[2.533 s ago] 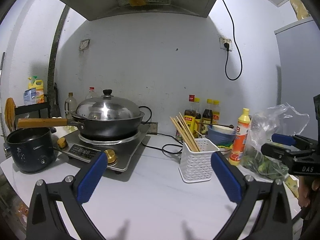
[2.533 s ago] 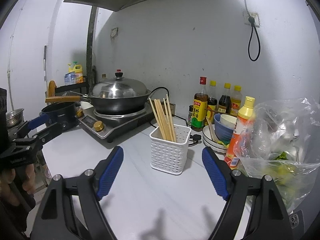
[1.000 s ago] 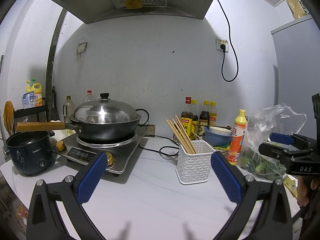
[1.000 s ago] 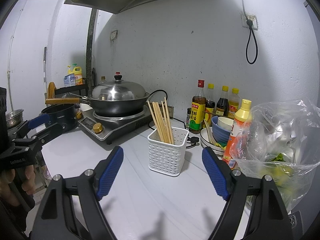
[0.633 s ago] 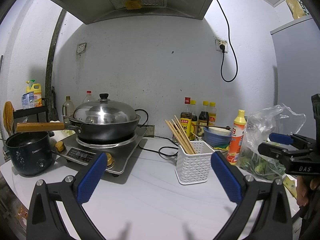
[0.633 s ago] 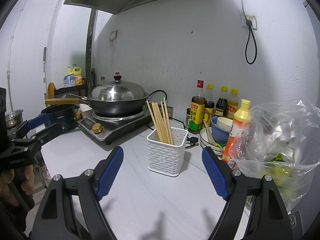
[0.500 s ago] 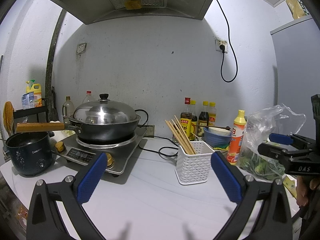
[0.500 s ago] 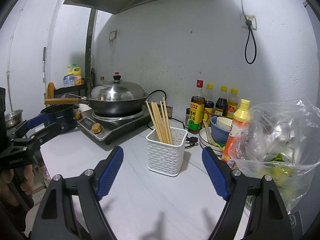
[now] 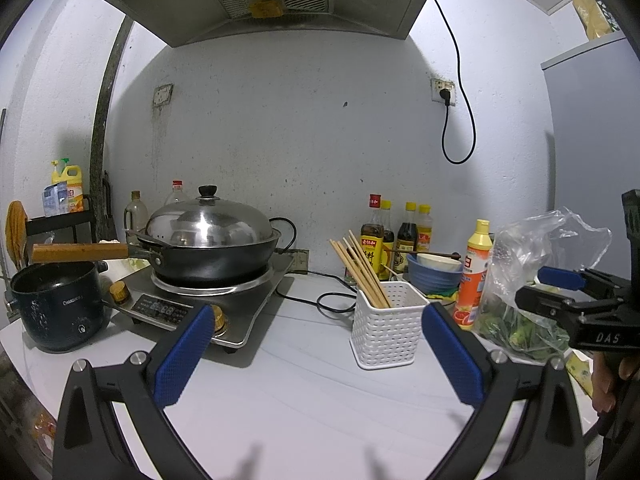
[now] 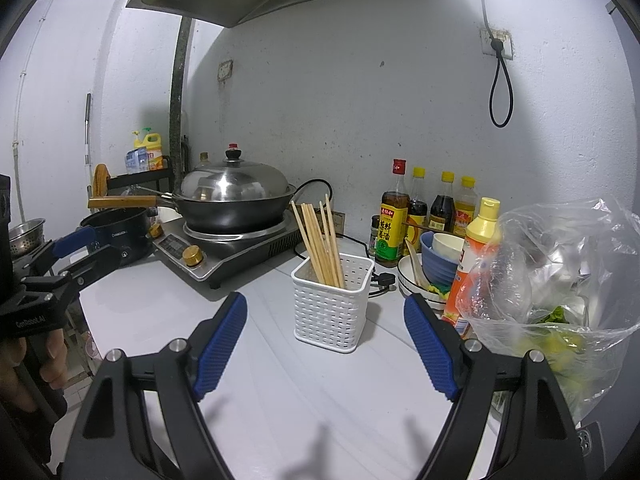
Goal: Organize utensils
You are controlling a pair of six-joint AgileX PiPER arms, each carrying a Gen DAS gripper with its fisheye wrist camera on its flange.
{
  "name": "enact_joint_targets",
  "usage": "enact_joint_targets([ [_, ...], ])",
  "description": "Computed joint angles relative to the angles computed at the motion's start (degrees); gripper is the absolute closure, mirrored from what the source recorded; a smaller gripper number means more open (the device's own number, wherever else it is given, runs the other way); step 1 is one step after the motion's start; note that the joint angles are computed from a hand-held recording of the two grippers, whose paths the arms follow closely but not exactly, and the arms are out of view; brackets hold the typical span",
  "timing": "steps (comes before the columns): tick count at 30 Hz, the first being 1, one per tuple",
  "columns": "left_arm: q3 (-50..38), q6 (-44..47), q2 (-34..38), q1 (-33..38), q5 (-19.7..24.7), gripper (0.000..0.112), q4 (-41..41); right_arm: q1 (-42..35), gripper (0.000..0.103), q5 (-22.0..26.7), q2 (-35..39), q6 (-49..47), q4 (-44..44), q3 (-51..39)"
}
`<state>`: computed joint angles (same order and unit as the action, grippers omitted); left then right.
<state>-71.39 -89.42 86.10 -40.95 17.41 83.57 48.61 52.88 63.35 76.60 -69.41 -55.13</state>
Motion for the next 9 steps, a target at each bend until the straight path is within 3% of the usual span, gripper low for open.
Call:
enact_joint_targets([
  [9,-0.61,-1.68,1.49,1.66,-2.24,0.009,1.32,-0.95,0.024,-0.91,0.49,-0.38,0.4,-0.04],
])
